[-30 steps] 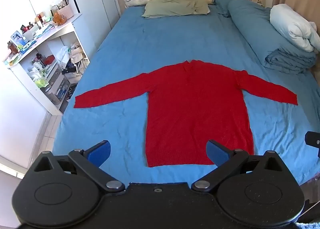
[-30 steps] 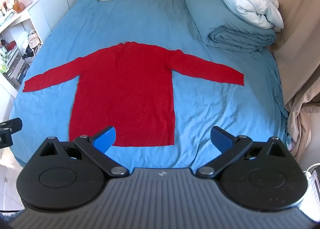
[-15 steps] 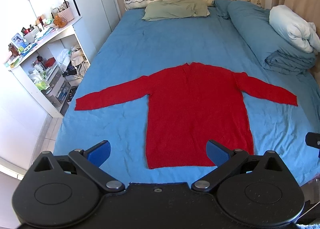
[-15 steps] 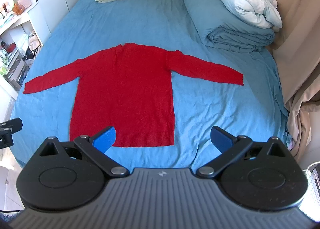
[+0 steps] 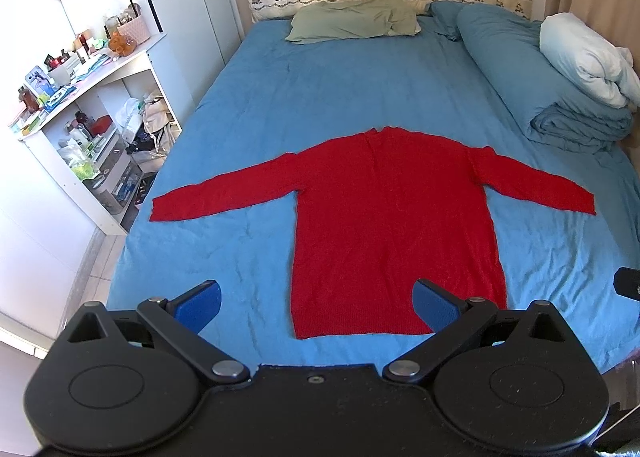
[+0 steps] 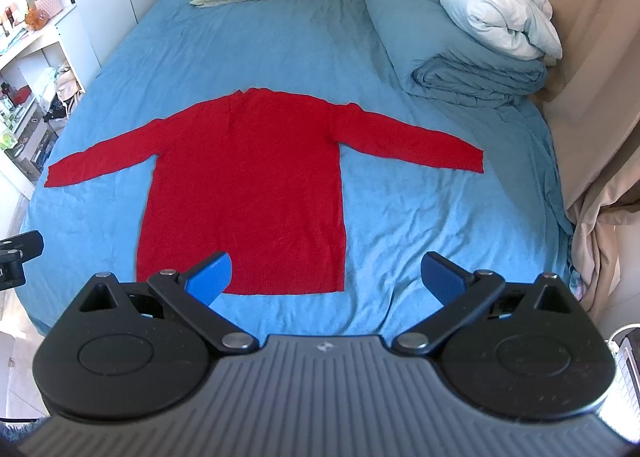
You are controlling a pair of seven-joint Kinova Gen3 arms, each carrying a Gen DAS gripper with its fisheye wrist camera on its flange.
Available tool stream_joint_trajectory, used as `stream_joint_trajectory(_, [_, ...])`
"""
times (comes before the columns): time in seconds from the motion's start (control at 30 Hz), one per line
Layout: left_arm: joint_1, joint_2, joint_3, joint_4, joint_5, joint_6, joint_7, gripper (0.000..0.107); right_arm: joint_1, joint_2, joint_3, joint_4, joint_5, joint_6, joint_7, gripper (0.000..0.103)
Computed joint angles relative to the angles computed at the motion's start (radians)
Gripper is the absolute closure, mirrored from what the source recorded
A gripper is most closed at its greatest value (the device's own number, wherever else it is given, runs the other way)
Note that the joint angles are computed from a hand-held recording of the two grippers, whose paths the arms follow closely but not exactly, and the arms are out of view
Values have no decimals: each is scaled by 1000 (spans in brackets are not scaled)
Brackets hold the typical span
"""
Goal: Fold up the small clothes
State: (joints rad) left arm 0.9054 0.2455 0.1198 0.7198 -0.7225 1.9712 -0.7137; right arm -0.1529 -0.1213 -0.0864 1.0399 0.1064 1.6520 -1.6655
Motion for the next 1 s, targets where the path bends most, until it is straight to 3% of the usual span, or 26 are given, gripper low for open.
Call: stream_joint_trajectory(1.0, [-19, -4, -7, 8, -1, -9, -6, 4, -13, 0, -16, 10, 11, -16, -22, 0])
